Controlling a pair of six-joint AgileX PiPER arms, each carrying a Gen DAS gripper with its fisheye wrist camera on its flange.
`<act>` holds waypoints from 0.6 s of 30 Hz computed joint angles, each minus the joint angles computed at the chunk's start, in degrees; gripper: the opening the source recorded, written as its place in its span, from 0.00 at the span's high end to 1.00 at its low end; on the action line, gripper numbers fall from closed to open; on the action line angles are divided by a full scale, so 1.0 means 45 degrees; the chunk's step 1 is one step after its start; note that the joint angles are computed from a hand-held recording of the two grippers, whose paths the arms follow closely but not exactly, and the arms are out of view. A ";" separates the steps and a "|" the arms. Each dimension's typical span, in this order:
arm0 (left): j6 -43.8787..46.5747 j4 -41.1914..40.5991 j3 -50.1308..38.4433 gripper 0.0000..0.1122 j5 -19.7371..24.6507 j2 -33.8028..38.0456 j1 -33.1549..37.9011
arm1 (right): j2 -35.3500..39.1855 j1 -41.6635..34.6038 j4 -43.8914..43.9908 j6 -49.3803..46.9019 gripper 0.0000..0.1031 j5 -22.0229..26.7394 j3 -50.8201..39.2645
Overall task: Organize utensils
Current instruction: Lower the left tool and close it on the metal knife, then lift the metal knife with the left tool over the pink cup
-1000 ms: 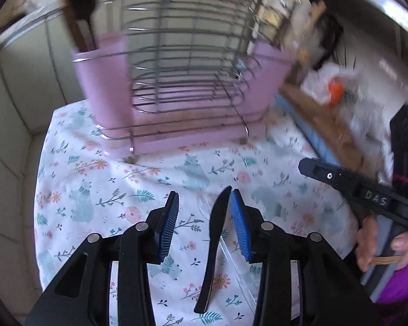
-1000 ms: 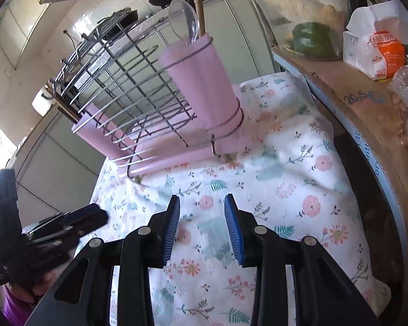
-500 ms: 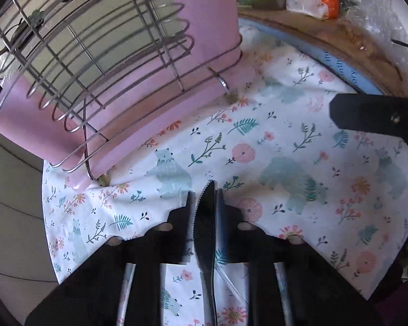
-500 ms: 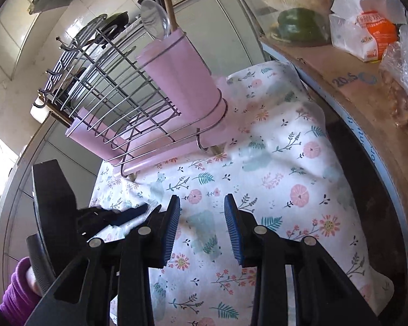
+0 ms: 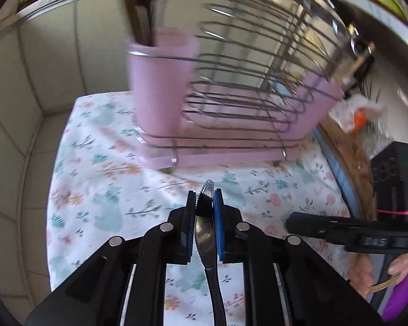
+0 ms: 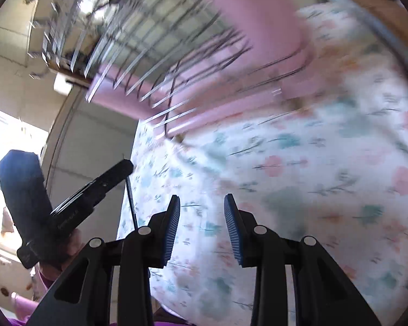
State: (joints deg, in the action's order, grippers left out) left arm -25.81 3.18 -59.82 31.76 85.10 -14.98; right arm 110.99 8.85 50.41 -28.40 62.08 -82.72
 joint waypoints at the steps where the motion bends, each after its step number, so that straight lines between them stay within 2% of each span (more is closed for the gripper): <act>1: 0.0019 -0.0107 0.0220 0.89 -0.0137 -0.0178 0.0067 | 0.0491 0.0452 -0.0598 0.0731 0.67 0.0308 -0.0830; 5: 0.0450 -0.0546 0.0684 0.89 -0.0396 -0.0790 0.0321 | 0.1632 0.1359 -0.1949 0.2615 0.71 0.0859 -0.2636; 9: 0.0901 -0.1009 0.0887 0.89 -0.0501 -0.1135 0.0541 | 0.2471 0.2173 -0.3339 0.3930 0.74 0.0864 -0.4028; 11: 0.1029 -0.1131 0.0944 0.89 -0.0546 -0.1191 0.0578 | 0.2843 0.2453 -0.3918 0.4320 0.79 0.0957 -0.4548; 14: 0.1063 -0.1120 0.1076 0.89 -0.0551 -0.1394 0.0669 | 0.2935 0.2872 -0.4682 0.4562 0.90 0.0431 -0.4609; 18: 0.0851 -0.1007 0.1193 0.89 -0.0653 -0.1577 0.0776 | 0.2460 0.2617 -0.3828 0.3841 0.92 -0.0433 -0.3541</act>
State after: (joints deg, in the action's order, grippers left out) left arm -21.98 -1.35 -54.45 28.83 78.00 -11.48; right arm 122.06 20.63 33.19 -11.12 60.13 -98.66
